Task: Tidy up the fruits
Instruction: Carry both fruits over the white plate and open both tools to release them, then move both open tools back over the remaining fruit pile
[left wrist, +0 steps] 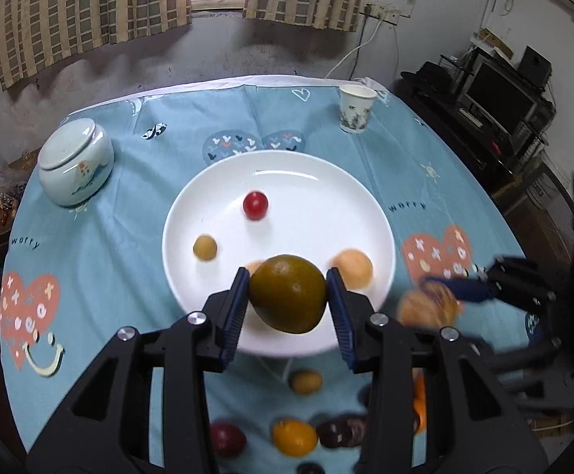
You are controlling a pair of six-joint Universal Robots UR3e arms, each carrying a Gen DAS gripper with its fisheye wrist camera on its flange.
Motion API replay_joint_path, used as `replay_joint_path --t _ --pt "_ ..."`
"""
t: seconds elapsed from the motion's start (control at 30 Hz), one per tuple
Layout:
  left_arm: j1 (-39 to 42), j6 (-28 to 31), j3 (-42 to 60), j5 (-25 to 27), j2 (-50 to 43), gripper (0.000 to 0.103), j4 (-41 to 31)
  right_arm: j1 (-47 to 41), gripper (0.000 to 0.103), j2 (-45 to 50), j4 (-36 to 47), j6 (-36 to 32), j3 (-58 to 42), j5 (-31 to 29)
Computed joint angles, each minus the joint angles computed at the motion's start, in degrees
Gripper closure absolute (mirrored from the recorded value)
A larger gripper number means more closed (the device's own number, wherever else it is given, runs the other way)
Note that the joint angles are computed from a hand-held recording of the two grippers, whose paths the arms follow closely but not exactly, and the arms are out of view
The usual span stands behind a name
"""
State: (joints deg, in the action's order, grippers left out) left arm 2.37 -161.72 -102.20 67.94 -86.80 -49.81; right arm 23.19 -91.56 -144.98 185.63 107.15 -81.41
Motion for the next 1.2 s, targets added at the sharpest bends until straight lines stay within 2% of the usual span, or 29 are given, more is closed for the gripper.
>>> replay_joint_path --t 0.07,0.13,0.2,0.3,0.4,0.43,0.47,0.5,0.53,0.7,0.87,1.0,1.1,1.2 --pt "-2.3 -2.7 5.0 2.4 -6.5 0.063 1.8 -3.2 0.064 5.7 -1.2 -0.5 -4.0 0.6" --pt "-4.0 -4.3 8.9 4.8 -11.4 0.062 2.8 -3.7 0.063 12.1 -3.7 -1.0 -8.3 -2.6" --pt "-5.3 -5.2 12.4 7.5 -15.9 0.062 3.6 -4.9 0.063 17.4 -1.9 -1.1 -13.0 -2.8" --pt "-5.6 -5.7 14.0 9.0 -19.1 0.051 4.8 -5.1 0.063 23.2 0.7 -3.0 -18.4 -3.7" --pt "-4.5 -5.7 13.6 7.9 -19.3 0.048 5.2 -6.1 0.06 23.3 0.0 -3.9 -17.2 -3.6" --pt "-4.5 -5.7 13.5 8.1 -19.2 0.046 5.2 -6.8 0.053 22.8 -0.7 -3.9 -16.3 -2.2" --pt "-4.4 -5.8 13.0 8.4 -18.8 0.046 5.4 -6.9 0.017 22.6 -0.9 -3.5 -15.9 -2.0" --pt "-4.0 -6.1 12.3 8.2 -18.1 0.046 5.5 -6.6 0.009 22.3 -2.3 -3.0 -15.3 -2.4" --pt "-3.7 -6.3 11.6 7.8 -17.3 0.046 5.5 -6.1 0.009 21.8 -3.5 -2.8 -14.8 -2.9" --pt "-0.7 -6.4 4.7 4.1 -8.6 0.038 5.8 -5.9 0.008 14.4 -4.7 -0.7 -9.2 -1.6" --pt "2.1 -5.7 -0.3 0.6 1.5 0.037 3.2 -6.1 0.008 3.0 -4.0 5.1 -1.9 -1.7" --pt "4.4 -4.3 -3.2 -2.3 10.5 0.036 -0.6 -6.8 0.008 -9.8 -5.0 8.9 4.3 -2.5" --pt "6.2 -2.9 -4.2 -4.5 17.1 0.034 -4.3 -6.1 0.008 -19.0 -3.7 11.6 5.1 -6.5" --pt "8.4 -0.9 -4.8 -6.9 23.3 0.033 -8.0 -0.2 0.004 -24.2 -1.8 12.9 0.9 -17.9"
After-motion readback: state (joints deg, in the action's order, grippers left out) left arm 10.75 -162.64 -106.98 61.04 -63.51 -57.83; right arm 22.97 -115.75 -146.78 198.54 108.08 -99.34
